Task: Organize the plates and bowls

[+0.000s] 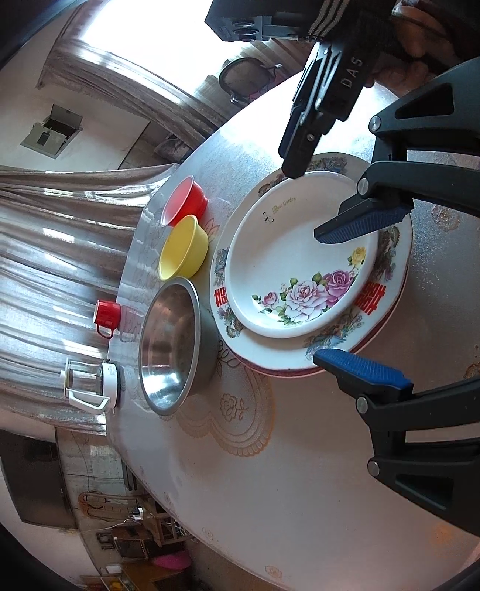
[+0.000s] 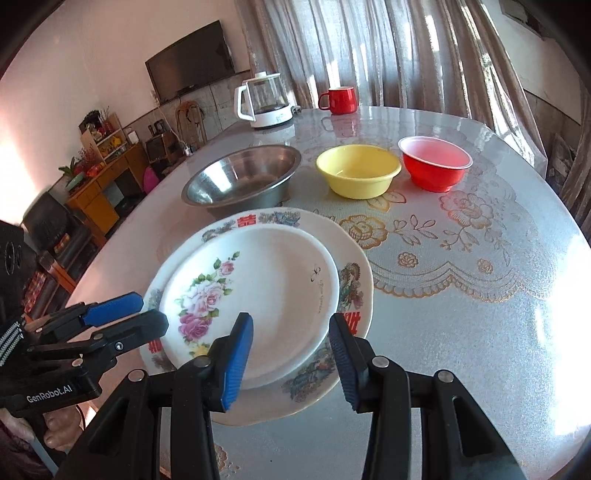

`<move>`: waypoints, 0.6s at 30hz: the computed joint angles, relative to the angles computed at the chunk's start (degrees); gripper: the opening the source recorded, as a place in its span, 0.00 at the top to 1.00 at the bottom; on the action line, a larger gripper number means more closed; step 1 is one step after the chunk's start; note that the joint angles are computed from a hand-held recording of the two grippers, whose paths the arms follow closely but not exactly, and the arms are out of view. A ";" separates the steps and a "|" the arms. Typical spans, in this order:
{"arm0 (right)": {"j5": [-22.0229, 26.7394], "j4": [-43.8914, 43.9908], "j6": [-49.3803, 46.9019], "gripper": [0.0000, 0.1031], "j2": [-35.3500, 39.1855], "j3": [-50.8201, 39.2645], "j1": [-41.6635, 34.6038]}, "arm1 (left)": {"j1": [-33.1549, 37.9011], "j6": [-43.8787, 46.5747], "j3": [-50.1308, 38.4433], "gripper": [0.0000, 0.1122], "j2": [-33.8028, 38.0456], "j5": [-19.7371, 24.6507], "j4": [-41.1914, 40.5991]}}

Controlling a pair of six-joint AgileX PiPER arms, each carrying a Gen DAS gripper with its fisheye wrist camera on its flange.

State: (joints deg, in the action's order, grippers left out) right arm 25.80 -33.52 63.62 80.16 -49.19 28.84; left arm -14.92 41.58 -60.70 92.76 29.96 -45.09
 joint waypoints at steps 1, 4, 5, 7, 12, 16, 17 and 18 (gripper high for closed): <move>-0.37 -1.60 2.17 0.58 -0.55 0.34 -0.61 | -0.20 -1.29 0.10 0.46 -0.27 -0.69 1.27; 0.22 -7.23 10.12 0.58 -0.96 0.61 -2.69 | -0.89 -4.47 0.80 0.46 -1.06 -2.88 4.71; -0.01 -7.66 11.20 0.57 -0.68 0.68 -4.08 | -1.09 -5.69 0.82 0.46 -1.06 -3.29 6.03; -0.49 -5.02 9.98 0.57 0.62 0.17 -6.85 | -1.25 -7.26 1.00 0.46 -0.95 -4.00 7.77; -5.88 4.48 2.63 0.57 2.90 1.03 -11.11 | -1.39 -10.72 1.39 0.45 -0.70 -5.32 11.39; -7.02 6.49 0.04 0.57 4.09 0.61 -9.95 | -1.02 -11.34 1.51 0.45 -0.54 -5.47 12.01; -6.91 5.79 0.54 0.57 4.33 0.39 -9.34 | -0.92 -11.34 1.55 0.45 -0.50 -5.51 12.00; -6.45 4.76 1.34 0.57 4.61 0.07 -8.61 | -0.83 -11.30 1.57 0.45 -0.51 -5.47 12.00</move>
